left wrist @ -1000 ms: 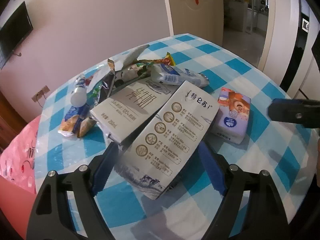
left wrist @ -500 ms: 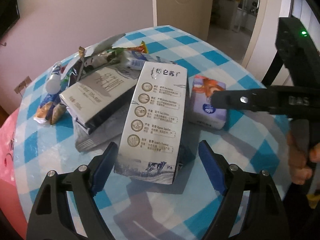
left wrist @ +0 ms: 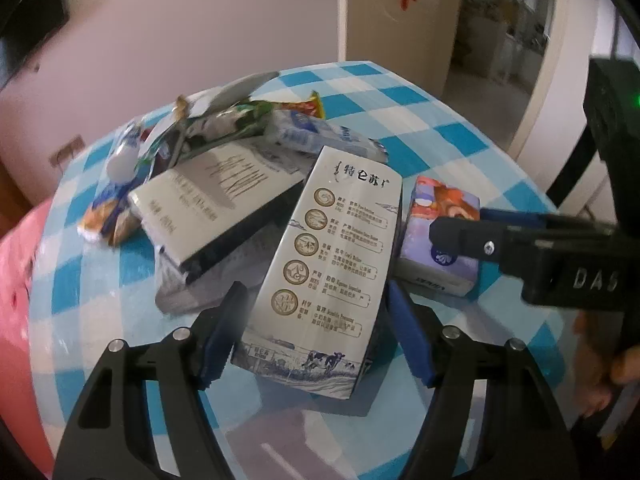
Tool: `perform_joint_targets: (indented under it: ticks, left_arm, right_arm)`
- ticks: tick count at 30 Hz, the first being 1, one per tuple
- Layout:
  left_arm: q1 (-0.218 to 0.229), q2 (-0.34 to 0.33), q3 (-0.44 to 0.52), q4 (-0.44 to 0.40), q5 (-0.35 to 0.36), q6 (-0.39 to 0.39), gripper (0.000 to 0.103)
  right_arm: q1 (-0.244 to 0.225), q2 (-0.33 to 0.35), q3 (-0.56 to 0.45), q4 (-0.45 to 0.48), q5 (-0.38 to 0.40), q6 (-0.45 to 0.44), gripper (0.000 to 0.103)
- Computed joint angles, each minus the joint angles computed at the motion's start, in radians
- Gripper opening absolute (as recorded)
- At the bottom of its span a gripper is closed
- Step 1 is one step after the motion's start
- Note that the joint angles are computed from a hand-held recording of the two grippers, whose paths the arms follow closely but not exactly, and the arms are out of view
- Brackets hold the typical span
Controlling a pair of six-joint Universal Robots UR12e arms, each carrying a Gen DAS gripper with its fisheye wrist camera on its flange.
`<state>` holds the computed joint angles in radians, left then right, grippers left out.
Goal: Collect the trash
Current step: 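Grasp the white milk carton with the left tool while the right tool grasps the purple tissue pack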
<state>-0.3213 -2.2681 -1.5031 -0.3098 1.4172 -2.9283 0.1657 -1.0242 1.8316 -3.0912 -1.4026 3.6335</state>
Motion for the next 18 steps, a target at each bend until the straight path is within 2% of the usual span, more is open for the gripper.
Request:
perform_joint_targets:
  ticks: [6, 9, 11, 15, 18]
  left_arm:
    - [0.019, 0.035, -0.053, 0.05, -0.041, -0.078, 0.069]
    - [0.032, 0.054, -0.08, 0.076, -0.064, -0.107, 0.069]
    - [0.043, 0.068, -0.099, 0.086, -0.088, -0.132, 0.068]
    - [0.061, 0.089, -0.127, 0.099, -0.118, -0.168, 0.068]
    - [0.073, 0.103, -0.151, 0.113, -0.128, -0.186, 0.068]
  right_arm:
    - [0.019, 0.005, -0.008, -0.011, -0.069, -0.113, 0.09]
    - [0.027, 0.005, -0.018, -0.005, -0.106, -0.21, 0.093]
    - [0.027, 0.008, -0.028, 0.012, -0.094, -0.274, 0.094]
    - [0.032, 0.015, -0.041, 0.041, -0.082, -0.348, 0.094]
    - [0.055, 0.023, -0.054, 0.068, -0.159, -0.39, 0.094]
